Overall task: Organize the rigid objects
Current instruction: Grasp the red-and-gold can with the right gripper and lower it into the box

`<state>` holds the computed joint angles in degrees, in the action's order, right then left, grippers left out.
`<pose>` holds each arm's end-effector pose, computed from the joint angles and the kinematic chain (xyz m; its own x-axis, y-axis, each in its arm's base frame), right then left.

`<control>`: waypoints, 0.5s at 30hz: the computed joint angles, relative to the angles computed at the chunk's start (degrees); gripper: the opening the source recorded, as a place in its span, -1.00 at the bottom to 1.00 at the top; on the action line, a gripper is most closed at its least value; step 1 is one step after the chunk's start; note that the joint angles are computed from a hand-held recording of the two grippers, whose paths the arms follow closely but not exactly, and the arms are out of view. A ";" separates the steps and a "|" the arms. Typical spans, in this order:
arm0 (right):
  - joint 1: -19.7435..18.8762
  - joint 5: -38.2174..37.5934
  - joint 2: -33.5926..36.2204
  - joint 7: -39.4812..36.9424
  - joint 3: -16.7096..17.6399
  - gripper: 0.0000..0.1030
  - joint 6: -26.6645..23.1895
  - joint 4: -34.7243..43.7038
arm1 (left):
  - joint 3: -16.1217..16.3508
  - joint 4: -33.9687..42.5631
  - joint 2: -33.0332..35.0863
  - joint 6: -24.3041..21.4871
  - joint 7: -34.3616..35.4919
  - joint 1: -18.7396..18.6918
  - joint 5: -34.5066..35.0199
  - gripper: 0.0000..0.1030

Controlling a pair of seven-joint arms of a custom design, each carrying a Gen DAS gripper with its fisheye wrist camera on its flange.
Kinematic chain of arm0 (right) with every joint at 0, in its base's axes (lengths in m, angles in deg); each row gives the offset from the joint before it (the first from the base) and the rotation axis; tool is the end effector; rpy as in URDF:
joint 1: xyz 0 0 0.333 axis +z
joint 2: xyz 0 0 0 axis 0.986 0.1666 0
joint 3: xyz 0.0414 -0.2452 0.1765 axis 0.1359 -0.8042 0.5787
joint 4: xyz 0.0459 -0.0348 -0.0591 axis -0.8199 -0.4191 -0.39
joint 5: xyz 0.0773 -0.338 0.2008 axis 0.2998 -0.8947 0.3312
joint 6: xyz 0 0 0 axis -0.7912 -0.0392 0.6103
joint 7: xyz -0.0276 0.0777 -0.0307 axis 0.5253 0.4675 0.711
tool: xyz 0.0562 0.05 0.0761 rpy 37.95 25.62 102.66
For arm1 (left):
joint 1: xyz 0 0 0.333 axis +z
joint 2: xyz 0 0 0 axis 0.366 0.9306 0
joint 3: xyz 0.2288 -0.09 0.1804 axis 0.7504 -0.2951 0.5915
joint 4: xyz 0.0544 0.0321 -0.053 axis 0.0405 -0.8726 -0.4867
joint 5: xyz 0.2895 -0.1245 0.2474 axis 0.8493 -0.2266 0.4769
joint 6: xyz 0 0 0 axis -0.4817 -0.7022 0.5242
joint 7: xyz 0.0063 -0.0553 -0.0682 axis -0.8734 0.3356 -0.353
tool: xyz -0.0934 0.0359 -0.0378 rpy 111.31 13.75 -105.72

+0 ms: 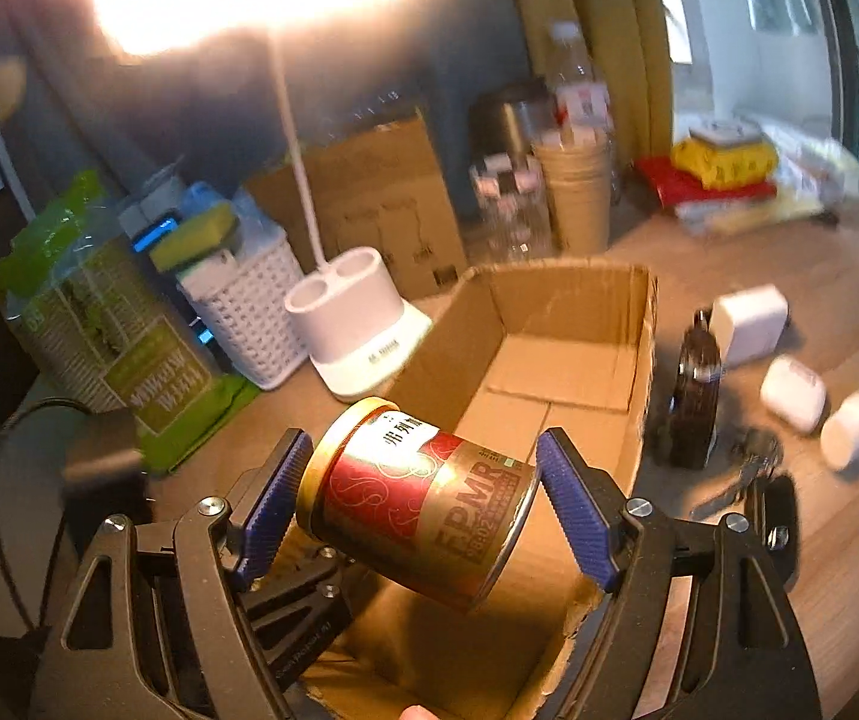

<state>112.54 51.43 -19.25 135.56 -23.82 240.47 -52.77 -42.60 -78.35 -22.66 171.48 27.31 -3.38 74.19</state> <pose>0.6328 0.4579 0.4944 0.2217 -0.9309 -0.2902 -0.7452 0.0302 -0.6662 0.6512 -0.3682 0.4172 -0.2587 -0.9357 0.2399 -0.7669 0.0480 -0.6399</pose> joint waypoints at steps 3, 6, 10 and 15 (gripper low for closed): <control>-0.22 0.51 0.05 0.30 0.11 0.55 -0.38 -0.20 | 0.20 0.09 0.07 0.01 -0.18 -0.16 0.25 -0.89; -0.19 0.50 -0.03 0.06 0.17 0.55 -0.94 -0.15 | 0.68 0.14 0.09 0.13 -0.66 -0.60 0.92 -0.89; 1.18 -1.70 -0.26 1.61 -1.42 0.56 -1.85 -0.13 | 1.01 -0.06 -0.09 0.21 -1.29 -0.89 1.56 -0.89; 1.93 -4.60 -1.87 4.76 -2.66 0.58 -1.32 -2.13 | 1.83 -0.36 -0.34 0.58 -2.42 -1.62 2.91 -0.89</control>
